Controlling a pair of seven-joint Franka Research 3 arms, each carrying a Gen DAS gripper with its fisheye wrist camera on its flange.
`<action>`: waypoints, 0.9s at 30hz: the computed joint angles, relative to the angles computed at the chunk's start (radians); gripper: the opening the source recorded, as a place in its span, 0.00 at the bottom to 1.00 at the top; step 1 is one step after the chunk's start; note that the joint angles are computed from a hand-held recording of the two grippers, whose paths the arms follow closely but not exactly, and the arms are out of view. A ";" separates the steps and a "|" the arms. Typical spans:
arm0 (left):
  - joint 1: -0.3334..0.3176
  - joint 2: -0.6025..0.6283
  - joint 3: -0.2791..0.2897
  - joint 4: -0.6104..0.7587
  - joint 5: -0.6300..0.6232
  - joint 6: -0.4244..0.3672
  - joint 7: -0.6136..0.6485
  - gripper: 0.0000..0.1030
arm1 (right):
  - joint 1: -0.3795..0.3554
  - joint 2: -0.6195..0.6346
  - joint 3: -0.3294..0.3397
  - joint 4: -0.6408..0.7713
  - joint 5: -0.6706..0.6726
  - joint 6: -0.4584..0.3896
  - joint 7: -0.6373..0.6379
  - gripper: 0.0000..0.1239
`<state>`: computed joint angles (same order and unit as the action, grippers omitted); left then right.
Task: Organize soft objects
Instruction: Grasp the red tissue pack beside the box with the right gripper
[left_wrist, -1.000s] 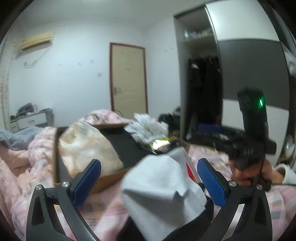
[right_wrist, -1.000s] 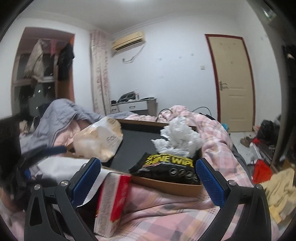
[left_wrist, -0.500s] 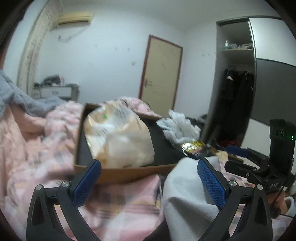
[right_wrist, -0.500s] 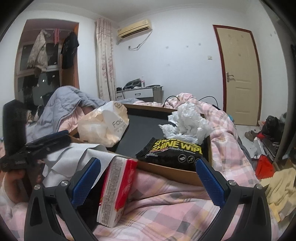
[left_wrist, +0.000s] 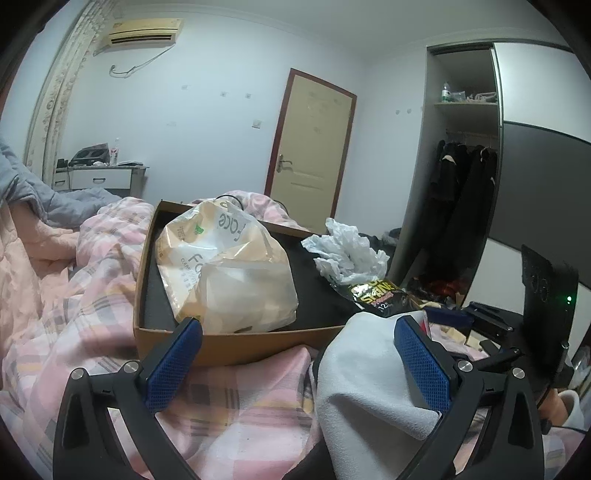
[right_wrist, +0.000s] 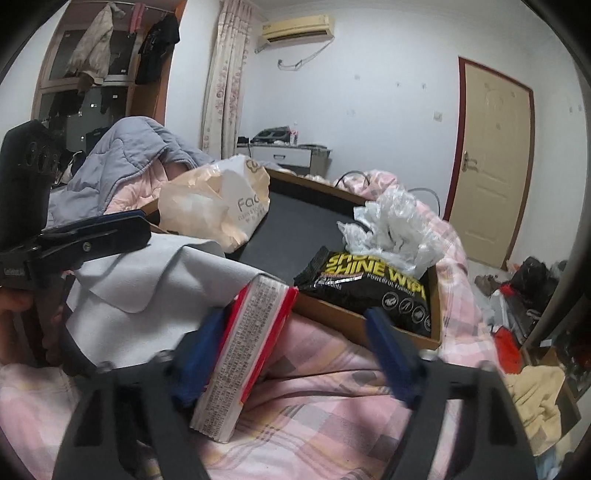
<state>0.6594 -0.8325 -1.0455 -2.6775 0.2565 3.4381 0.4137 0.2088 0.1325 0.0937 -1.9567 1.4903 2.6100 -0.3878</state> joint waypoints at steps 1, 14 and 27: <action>0.001 0.000 -0.001 0.000 -0.001 0.001 0.000 1.00 | -0.002 0.003 -0.002 0.004 -0.020 -0.012 0.021 0.48; 0.004 0.002 -0.006 0.000 -0.007 0.005 0.003 1.00 | -0.014 -0.011 -0.007 -0.011 0.010 -0.068 0.015 0.20; 0.006 0.001 -0.007 0.000 -0.009 0.007 0.004 1.00 | -0.048 -0.016 -0.036 0.029 0.173 -0.232 0.051 0.17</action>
